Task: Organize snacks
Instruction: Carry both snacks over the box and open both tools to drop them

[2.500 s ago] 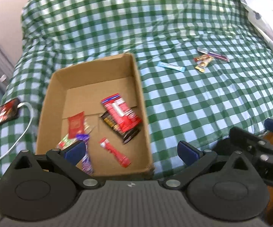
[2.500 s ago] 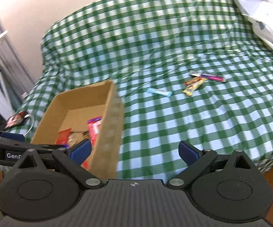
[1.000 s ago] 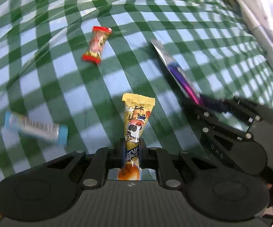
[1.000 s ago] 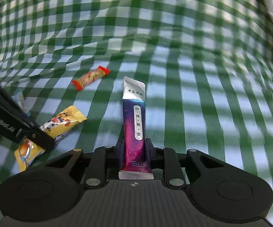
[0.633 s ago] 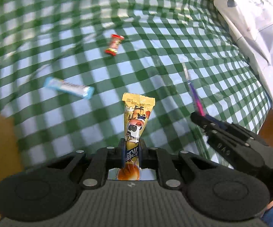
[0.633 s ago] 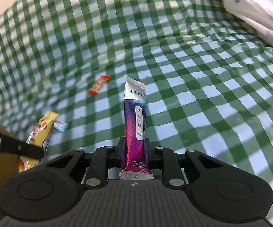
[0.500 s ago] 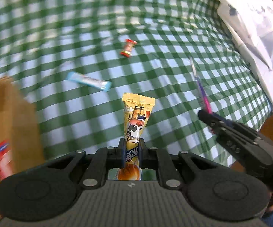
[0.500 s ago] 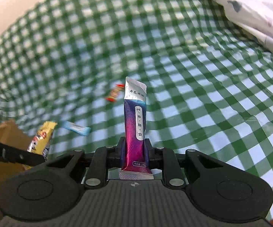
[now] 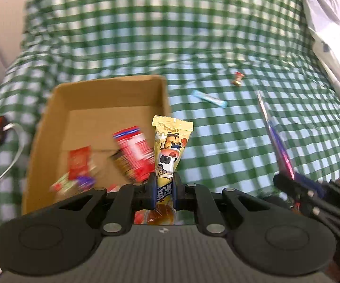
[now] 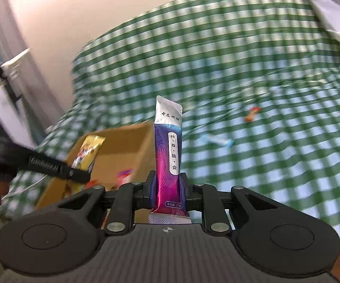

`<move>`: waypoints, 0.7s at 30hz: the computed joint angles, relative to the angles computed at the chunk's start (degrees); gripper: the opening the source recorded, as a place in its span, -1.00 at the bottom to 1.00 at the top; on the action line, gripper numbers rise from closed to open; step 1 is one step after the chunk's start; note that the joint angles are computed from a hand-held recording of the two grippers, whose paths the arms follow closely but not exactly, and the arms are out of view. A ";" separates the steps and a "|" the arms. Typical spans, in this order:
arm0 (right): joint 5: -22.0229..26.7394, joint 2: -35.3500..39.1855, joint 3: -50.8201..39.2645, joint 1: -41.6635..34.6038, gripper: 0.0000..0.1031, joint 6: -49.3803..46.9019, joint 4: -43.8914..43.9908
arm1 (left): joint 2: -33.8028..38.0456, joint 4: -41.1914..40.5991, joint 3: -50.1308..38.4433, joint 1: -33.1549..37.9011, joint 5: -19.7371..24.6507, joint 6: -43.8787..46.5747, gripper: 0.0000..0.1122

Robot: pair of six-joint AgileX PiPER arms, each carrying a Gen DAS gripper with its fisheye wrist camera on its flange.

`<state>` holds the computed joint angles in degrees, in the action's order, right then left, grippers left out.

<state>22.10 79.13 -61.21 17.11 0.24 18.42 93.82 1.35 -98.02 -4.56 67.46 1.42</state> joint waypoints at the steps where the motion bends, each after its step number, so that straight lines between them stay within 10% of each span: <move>1: 0.70 -1.00 0.12 2.54 -0.61 4.40 -3.75 | -2.12 -0.47 2.09 1.50 -0.31 0.78 -0.76; 12: 8.44 -2.26 -3.15 26.23 -0.61 35.69 -31.53 | -18.94 -10.02 18.00 19.96 -1.23 13.13 -0.76; 21: 12.34 -2.46 -5.34 31.96 -0.61 41.97 -39.53 | -22.38 -15.71 21.60 26.89 -1.13 19.15 -0.76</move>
<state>34.43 76.67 -66.56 49.07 42.22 -21.11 71.44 -14.36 -76.43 22.32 66.33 20.57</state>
